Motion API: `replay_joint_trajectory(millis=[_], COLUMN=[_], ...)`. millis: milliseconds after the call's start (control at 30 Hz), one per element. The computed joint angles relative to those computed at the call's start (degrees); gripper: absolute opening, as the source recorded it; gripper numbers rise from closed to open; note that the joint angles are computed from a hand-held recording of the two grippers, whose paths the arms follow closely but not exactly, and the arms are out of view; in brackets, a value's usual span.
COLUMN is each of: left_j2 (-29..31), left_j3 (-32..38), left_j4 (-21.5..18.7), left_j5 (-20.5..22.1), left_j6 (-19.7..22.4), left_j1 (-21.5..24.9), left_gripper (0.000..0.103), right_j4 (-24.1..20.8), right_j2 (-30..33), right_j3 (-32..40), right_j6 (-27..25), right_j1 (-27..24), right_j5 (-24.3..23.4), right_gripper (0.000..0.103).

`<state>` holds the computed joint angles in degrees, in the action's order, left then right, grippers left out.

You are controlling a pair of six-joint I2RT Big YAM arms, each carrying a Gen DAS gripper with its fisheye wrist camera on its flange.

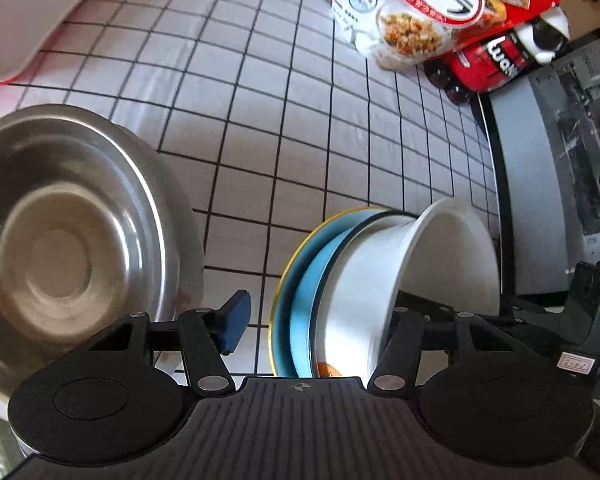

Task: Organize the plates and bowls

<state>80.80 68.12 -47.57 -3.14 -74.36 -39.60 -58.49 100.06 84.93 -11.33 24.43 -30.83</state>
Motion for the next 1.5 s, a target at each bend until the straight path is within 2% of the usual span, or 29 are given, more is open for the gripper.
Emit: replay_joint_trajectory(millis=[33,100,167,333,533,633,833,967,1067,1133,1267,1500], left_j2=[-0.18,-0.49,0.08,2.96,4.7,4.9,4.78,4.98,5.27,5.14,4.04,3.7], left_j3=[-0.58,-1.32,-0.34,3.4,5.59,5.97,5.79,6.36,6.93,6.61,4.52,4.17], left_j4=[1.61,4.0,2.83,0.0,-2.55,-3.19,-3.04,-3.67,-4.11,-3.78,-1.53,-0.95], left_j5=[1.46,3.29,2.96,3.45,2.6,2.2,1.55,0.59,-0.23,-0.36,1.33,3.66], left_j6=[0.11,-0.18,0.59,3.9,7.62,9.85,7.98,8.72,9.79,10.0,9.12,9.18], left_j1=[0.25,0.33,0.06,0.01,-0.22,-0.64,-0.91,-1.32,-1.58,-1.58,-0.83,-0.02], left_gripper=[0.06,0.07,0.071,0.087,0.087,0.087,0.087,0.087,0.087,0.087,0.086,0.086], right_j4=[-0.64,-1.37,-1.7,-0.88,-2.43,-5.07,-5.14,-5.42,-3.81,-4.77,-5.1,-9.2], right_j2=[0.09,0.01,0.1,0.17,0.35,1.0,1.04,1.32,0.33,0.64,0.66,2.33], right_j3=[-0.15,-0.71,-1.19,-1.5,-1.11,-0.38,-0.56,-0.48,-1.58,-1.24,-0.87,1.89], right_j6=[0.18,0.12,0.71,2.94,1.94,1.74,2.52,0.97,2.05,2.72,3.12,2.94], right_j1=[-0.07,-0.14,-0.06,-0.4,-0.3,-0.42,-0.68,-1.24,-1.05,-1.06,-0.68,-0.22], right_j5=[-0.8,-2.28,-3.71,-6.54,-6.44,-7.76,-8.87,-9.98,-7.89,-8.56,-8.76,-8.77], right_gripper=[0.066,0.066,0.066,0.066,0.066,0.066,0.066,0.066,0.066,0.066,0.066,0.066])
